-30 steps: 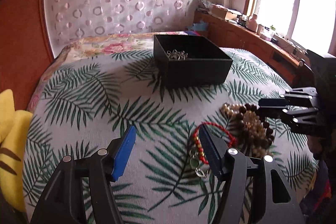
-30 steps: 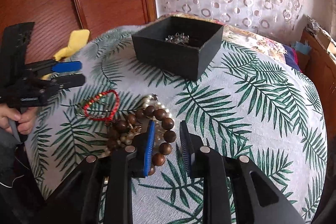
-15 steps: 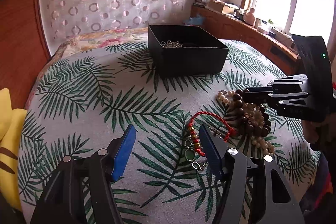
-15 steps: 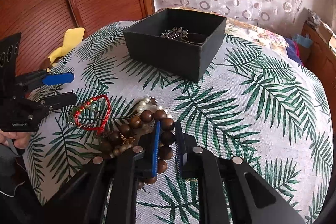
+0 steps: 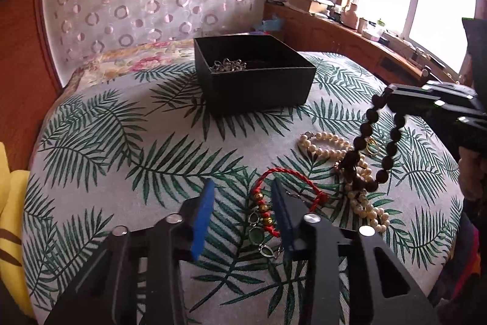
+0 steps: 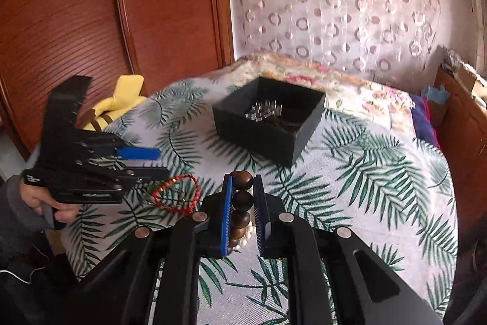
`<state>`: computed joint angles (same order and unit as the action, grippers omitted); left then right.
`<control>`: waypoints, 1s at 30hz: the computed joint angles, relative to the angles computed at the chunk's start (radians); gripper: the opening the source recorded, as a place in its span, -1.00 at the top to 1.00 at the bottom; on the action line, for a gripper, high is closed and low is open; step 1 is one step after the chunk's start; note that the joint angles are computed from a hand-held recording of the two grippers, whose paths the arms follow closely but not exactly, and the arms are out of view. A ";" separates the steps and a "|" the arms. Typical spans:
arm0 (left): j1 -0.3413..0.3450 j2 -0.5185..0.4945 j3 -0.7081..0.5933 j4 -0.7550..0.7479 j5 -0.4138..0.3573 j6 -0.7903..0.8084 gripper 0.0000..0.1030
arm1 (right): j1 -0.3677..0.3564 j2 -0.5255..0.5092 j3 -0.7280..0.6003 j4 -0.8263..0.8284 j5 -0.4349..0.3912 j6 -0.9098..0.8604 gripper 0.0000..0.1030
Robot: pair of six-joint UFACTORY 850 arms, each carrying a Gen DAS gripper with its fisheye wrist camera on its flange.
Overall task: Organize jewelry
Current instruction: 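Move the left tool to the red string bracelet while the right grasps the dark brown bead bracelet, then close the left tool on the red string bracelet while the right lifts the brown beads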
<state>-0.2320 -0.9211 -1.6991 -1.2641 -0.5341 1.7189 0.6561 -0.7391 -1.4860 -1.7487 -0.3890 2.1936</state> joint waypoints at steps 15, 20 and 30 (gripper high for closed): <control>-0.045 -0.045 -0.072 0.186 0.009 -0.103 0.93 | 0.028 0.047 0.028 -0.020 -0.087 -0.007 0.71; -0.047 -0.041 -0.064 0.160 0.020 -0.074 1.00 | 0.035 0.053 0.034 -0.029 -0.092 0.003 0.71; -0.043 -0.010 -0.027 0.118 0.037 -0.026 1.00 | 0.036 0.052 0.031 -0.016 -0.084 -0.010 0.71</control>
